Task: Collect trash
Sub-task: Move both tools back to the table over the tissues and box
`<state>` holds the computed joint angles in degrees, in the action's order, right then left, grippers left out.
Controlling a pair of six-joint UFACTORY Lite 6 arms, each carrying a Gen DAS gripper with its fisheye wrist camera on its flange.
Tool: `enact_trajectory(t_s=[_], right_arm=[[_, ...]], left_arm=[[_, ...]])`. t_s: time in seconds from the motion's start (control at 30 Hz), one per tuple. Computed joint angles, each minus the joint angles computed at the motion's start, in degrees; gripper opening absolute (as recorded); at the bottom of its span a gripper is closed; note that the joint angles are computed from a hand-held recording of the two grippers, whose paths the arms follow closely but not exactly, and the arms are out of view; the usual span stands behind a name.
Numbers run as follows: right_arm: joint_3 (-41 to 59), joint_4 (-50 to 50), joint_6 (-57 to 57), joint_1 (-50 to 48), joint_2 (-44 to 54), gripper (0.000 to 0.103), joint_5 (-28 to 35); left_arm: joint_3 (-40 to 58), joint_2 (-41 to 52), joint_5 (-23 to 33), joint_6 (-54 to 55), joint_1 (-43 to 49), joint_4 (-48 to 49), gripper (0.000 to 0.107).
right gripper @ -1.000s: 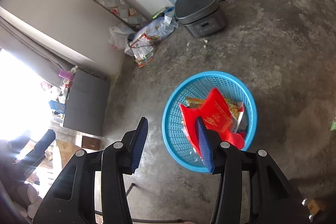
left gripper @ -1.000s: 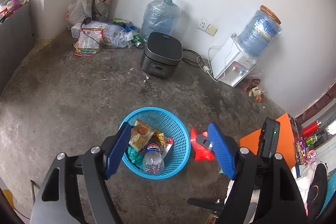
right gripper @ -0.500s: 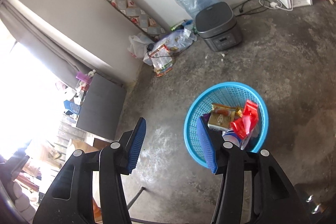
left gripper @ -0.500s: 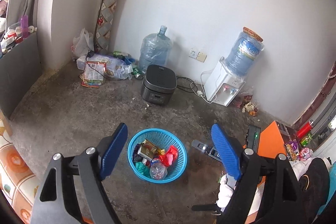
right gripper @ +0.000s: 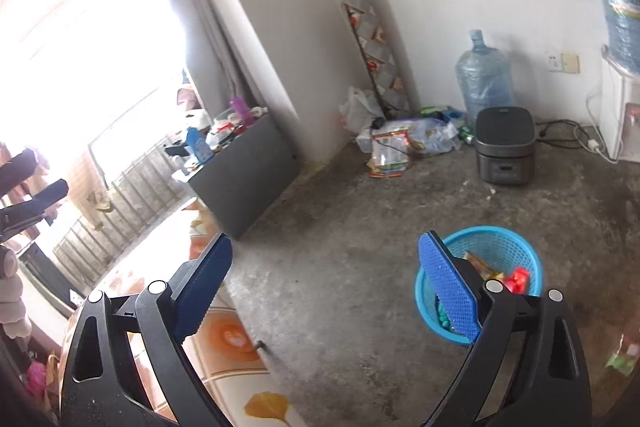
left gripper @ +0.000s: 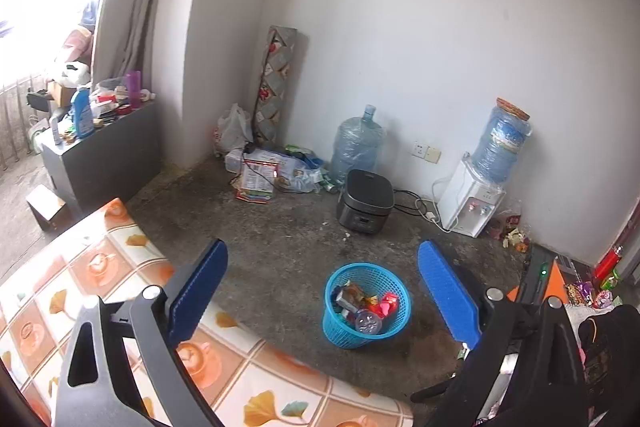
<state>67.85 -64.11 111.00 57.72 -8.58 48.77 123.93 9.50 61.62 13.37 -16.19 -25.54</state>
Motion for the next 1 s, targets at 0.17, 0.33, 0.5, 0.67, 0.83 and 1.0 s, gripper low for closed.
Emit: enact_trajectory(t_s=[0.17,0.33,0.5,0.67,0.83,1.0], right_arm=[[5.94,0.83,-1.69,1.73,4.87,0.090,-7.40],[13.09,6.45,-6.59,1.73,11.56,0.090,-15.72],[21.36,13.43,-13.96,3.53,18.74,0.090,-17.93],[29.85,20.38,-21.14,5.97,24.90,0.090,-15.99],[32.63,25.01,-24.84,6.39,26.99,0.090,-16.42],[36.17,29.92,-28.11,6.53,29.90,0.090,-15.80]], left_arm=[[-9.67,-9.04,3.58,5.93,14.18,-4.51,0.094],[-14.70,-13.63,8.34,11.73,30.02,-10.02,0.094],[-16.33,-14.95,13.96,16.58,44.41,-16.72,0.094],[-17.91,-15.36,16.45,19.82,52.27,-19.87,0.094],[-19.74,-15.32,17.52,22.49,57.24,-21.71,0.094],[-22.45,-15.82,17.47,24.36,60.63,-21.92,0.094]])
